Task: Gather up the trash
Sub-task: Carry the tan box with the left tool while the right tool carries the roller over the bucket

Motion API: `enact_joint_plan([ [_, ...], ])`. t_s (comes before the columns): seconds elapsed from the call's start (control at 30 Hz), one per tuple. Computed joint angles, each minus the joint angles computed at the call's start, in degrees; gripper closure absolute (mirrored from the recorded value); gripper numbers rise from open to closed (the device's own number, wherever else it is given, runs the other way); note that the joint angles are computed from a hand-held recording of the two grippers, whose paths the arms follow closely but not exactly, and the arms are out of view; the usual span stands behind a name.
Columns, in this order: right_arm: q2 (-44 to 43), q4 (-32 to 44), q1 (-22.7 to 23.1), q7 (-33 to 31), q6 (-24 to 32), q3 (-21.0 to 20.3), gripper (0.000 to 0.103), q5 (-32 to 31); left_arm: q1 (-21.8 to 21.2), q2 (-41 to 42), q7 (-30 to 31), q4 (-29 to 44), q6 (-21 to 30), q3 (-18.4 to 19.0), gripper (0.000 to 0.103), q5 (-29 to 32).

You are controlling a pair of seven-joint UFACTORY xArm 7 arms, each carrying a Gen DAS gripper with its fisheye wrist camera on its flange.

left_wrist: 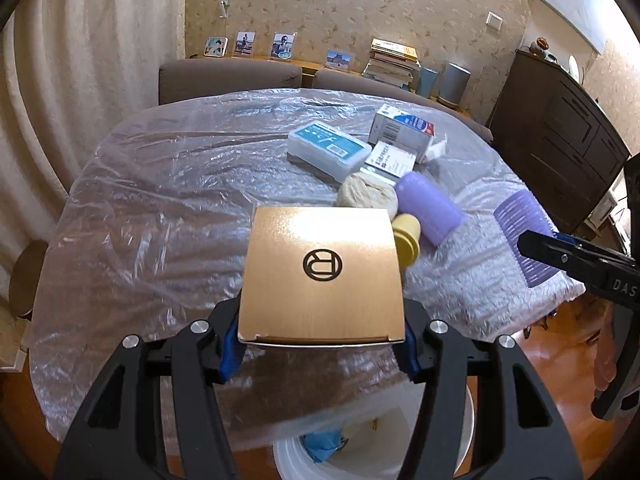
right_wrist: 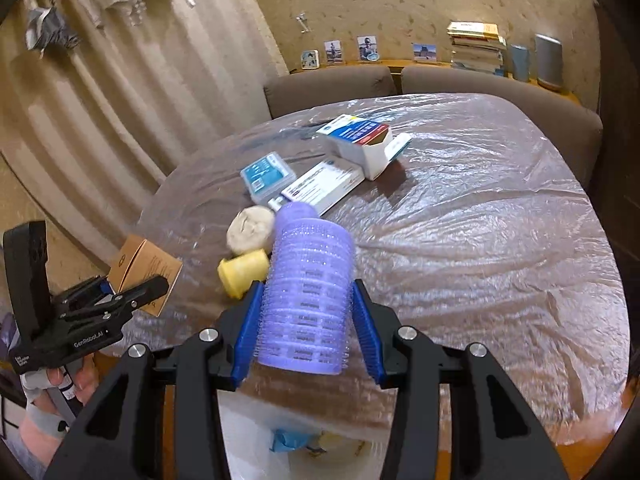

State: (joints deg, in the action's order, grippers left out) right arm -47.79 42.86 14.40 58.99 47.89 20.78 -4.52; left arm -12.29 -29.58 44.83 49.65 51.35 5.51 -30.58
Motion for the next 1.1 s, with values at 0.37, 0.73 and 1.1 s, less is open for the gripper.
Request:
enact_joint_plan([
  [0.37,-2.9,0.9,2.0,1.2,5.7,2.8,0.059,0.3,0.0,-6.5,-3.0,-4.6,-1.0,-1.2,0.044,4.4],
  [0.73,-6.2,-0.2,4.6,3.2,11.0,5.0,0.059,1.4,-1.4,-12.0,-4.8,-8.2,-0.5,-1.2,0.044,6.8],
  [1.1,-7.8,-0.5,5.9,3.9,12.7,6.2,0.059,2.4,-2.4,-16.2,-5.7,-11.2,1.1,-1.3,0.044,9.3],
])
